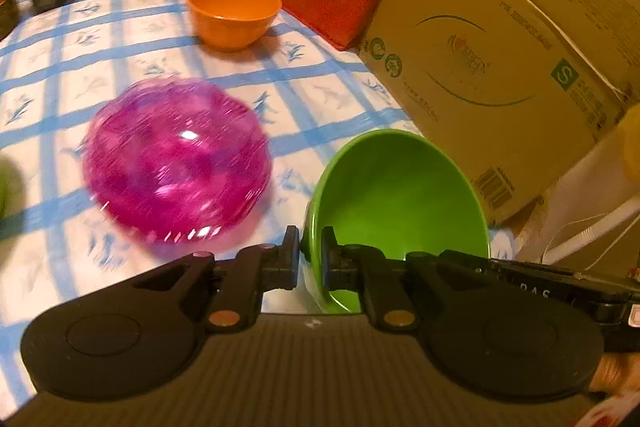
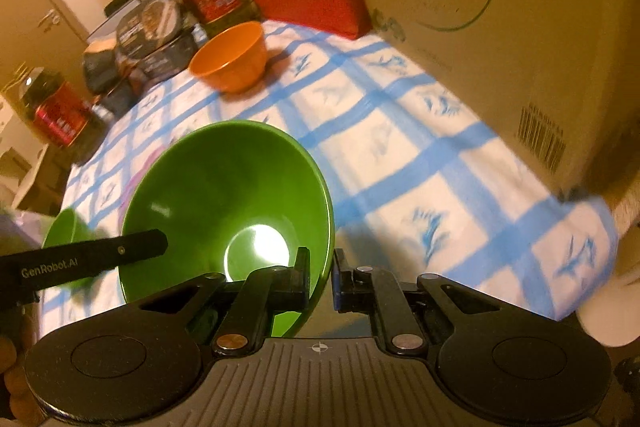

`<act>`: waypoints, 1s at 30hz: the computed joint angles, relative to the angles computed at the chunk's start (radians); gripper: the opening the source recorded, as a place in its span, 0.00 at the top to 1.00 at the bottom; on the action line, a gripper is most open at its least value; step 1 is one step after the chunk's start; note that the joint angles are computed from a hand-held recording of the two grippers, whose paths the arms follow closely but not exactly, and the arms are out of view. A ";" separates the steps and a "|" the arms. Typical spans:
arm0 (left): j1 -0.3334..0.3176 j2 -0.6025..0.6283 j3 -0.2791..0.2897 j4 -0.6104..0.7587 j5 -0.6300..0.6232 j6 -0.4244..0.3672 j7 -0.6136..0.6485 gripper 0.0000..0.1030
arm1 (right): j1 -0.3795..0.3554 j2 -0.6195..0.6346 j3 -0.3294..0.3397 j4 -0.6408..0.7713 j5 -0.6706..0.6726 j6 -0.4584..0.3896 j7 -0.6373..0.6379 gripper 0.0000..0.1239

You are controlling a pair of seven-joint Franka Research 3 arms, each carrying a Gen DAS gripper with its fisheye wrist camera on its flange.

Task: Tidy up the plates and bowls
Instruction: 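Lift the green bowl with both tools and carry it toward the smaller green bowl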

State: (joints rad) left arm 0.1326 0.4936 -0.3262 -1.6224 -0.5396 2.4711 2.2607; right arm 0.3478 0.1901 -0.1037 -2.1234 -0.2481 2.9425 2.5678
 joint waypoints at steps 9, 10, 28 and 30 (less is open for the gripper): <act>0.076 -0.155 0.043 -0.218 -0.132 0.037 0.109 0.91 | 0.042 -0.008 0.070 -0.038 0.045 0.034 0.011 0.91; 0.080 -0.167 0.053 -0.235 -0.143 0.038 0.117 0.91 | 0.047 -0.005 0.073 -0.037 0.057 0.036 -0.001 0.91; 0.115 -0.268 0.171 -0.349 -0.264 0.064 0.178 0.92 | 0.154 0.105 0.091 0.124 0.153 -0.007 -0.162 0.92; 0.120 -0.271 0.179 -0.353 -0.267 0.065 0.178 0.92 | 0.164 0.121 0.090 0.149 0.159 -0.016 -0.181 0.92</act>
